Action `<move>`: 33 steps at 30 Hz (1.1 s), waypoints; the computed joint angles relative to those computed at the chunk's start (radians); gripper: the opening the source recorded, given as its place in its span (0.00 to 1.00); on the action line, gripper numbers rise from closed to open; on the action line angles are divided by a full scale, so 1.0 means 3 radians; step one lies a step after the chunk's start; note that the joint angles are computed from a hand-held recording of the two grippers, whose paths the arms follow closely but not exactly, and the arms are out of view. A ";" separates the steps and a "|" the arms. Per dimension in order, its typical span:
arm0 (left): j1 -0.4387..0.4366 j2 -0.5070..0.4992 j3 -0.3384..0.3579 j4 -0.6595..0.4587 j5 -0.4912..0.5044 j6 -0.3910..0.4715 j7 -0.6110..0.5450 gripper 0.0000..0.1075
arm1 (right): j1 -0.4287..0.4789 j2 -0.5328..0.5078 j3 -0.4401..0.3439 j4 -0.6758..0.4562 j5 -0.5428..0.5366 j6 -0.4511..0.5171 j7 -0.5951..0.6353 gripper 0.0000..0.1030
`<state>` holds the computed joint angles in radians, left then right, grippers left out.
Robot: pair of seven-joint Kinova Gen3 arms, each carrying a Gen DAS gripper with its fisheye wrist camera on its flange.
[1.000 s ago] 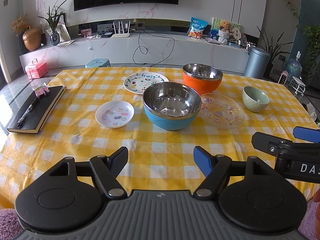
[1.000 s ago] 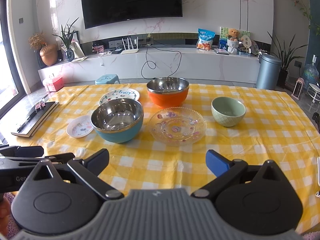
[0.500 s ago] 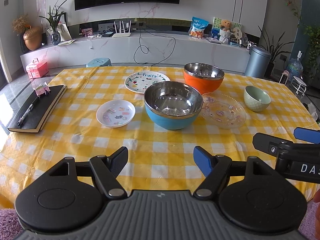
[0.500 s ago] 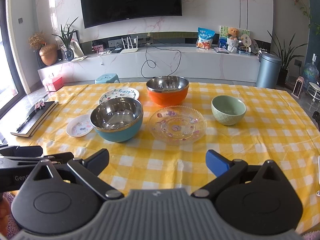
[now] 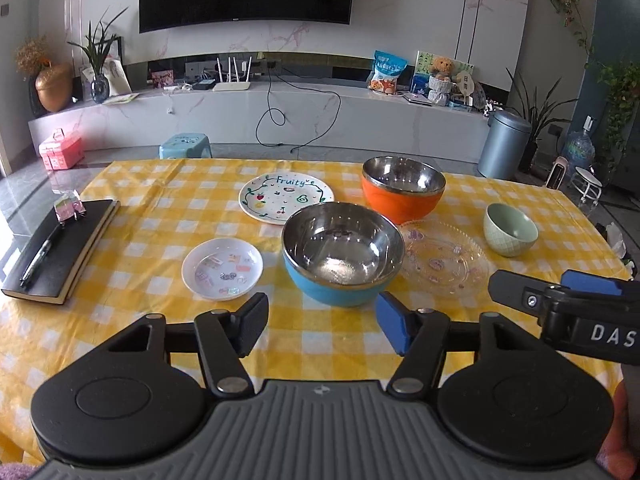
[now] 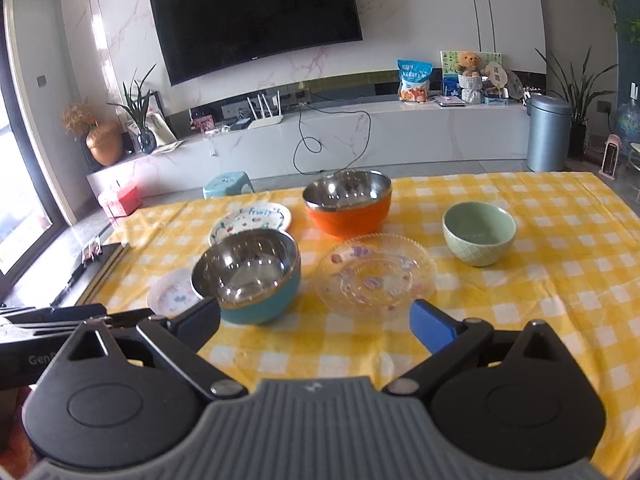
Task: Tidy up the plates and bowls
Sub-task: 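Reach both tools to the blue steel bowl and close them on its rim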
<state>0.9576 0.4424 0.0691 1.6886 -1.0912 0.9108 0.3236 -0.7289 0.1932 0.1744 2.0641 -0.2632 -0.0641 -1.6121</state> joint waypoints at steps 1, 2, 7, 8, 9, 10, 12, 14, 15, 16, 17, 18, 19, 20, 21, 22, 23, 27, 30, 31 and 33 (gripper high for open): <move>-0.0036 -0.0006 -0.0008 0.0005 -0.0002 -0.0046 -0.0004 0.62 | -0.0019 0.0043 0.0020 -0.0056 0.0006 0.0019 0.0020 0.93; -0.0080 -0.0010 -0.0017 0.0007 -0.0003 -0.0101 -0.0023 0.61 | -0.0092 0.0100 0.0099 -0.0129 0.0027 0.0054 0.0051 0.89; -0.0271 -0.0005 -0.0119 0.0020 -0.0016 -0.0389 0.0062 0.53 | -0.0085 0.0380 0.0096 -0.0450 0.0133 0.0158 -0.0063 0.77; -0.0298 0.0006 -0.0140 0.0007 -0.0004 -0.0419 0.0080 0.52 | -0.0055 0.0440 0.0074 -0.0544 0.0162 0.0234 -0.0116 0.72; -0.0326 0.0019 -0.0167 -0.0001 -0.0005 -0.0463 0.0100 0.51 | -0.0007 0.0496 0.0030 -0.0630 0.0187 0.0292 -0.0169 0.69; -0.0356 0.0038 -0.0185 -0.0021 0.0014 -0.0492 0.0094 0.51 | 0.0000 0.0560 0.0034 -0.0718 0.0204 0.0352 -0.0232 0.66; -0.0411 0.0076 -0.0212 -0.0067 0.0084 -0.0539 0.0055 0.47 | 0.0022 0.0681 0.0032 -0.0883 0.0254 0.0461 -0.0343 0.61; -0.0487 0.0123 -0.0239 -0.0120 0.0193 -0.0614 -0.0025 0.46 | 0.0053 0.0781 0.0012 -0.1013 0.0315 0.0521 -0.0436 0.59; -0.0506 0.0149 -0.0265 -0.0141 0.0238 -0.0646 -0.0045 0.46 | 0.0058 0.0829 0.0013 -0.1071 0.0343 0.0544 -0.0490 0.59; -0.0526 0.0175 -0.0285 -0.0169 0.0293 -0.0666 -0.0087 0.46 | 0.0091 0.0874 -0.0017 -0.1132 0.0374 0.0576 -0.0529 0.59; -0.0543 0.0210 -0.0304 -0.0198 0.0355 -0.0680 -0.0124 0.46 | 0.0137 0.0918 -0.0064 -0.1192 0.0404 0.0611 -0.0561 0.59; -0.0558 0.0236 -0.0327 -0.0217 0.0411 -0.0711 -0.0158 0.46 | 0.0194 0.0979 -0.0117 -0.1275 0.0430 0.0663 -0.0592 0.59; -0.0581 0.0257 -0.0350 -0.0228 0.0467 -0.0759 -0.0194 0.46 | 0.0249 0.1024 -0.0175 -0.1335 0.0455 0.0701 -0.0622 0.59; -0.0623 0.0279 -0.0370 -0.0227 0.0536 -0.0840 -0.0233 0.46 | 0.0298 0.1068 -0.0228 -0.1390 0.0479 0.0735 -0.0654 0.59; -0.0647 0.0298 -0.0393 -0.0232 0.0603 -0.0897 -0.0267 0.46 | 0.0344 0.1107 -0.0277 -0.1436 0.0505 0.0763 -0.0684 0.59; -0.0667 0.0324 -0.0415 -0.0242 0.0670 -0.0940 -0.0306 0.46 | 0.0388 0.1154 -0.0328 -0.1493 0.0531 0.0800 -0.0714 0.59; -0.0682 0.0351 -0.0438 -0.0255 0.0734 -0.0964 -0.0353 0.46 | 0.0429 0.1193 -0.0376 -0.1540 0.0558 0.0828 -0.0744 0.58; -0.0710 0.0425 -0.0528 -0.0293 0.0976 -0.1089 -0.0509 0.46 | 0.0587 0.1324 -0.0572 -0.1686 0.0664 0.0910 -0.0854 0.51; -0.0661 0.0494 -0.0600 -0.0380 0.1120 -0.1029 -0.0659 0.38 | 0.0647 0.1393 -0.0658 -0.1759 0.0734 0.0953 -0.0917 0.46; -0.0655 0.0508 -0.0614 -0.0396 0.1159 -0.1033 -0.0707 0.33 | 0.0667 0.1412 -0.0687 -0.1780 0.0751 0.0973 -0.0927 0.42; -0.0648 0.0515 -0.0655 -0.0391 0.1224 -0.1096 -0.0766 0.28 | 0.0714 0.1445 -0.0750 -0.1806 0.0767 0.1005 -0.0944 0.35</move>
<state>0.7632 0.5969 -0.1273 1.5713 -0.7241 0.5821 0.0938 -0.5146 0.6268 -0.0505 1.5223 -0.0331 0.2373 -1.8953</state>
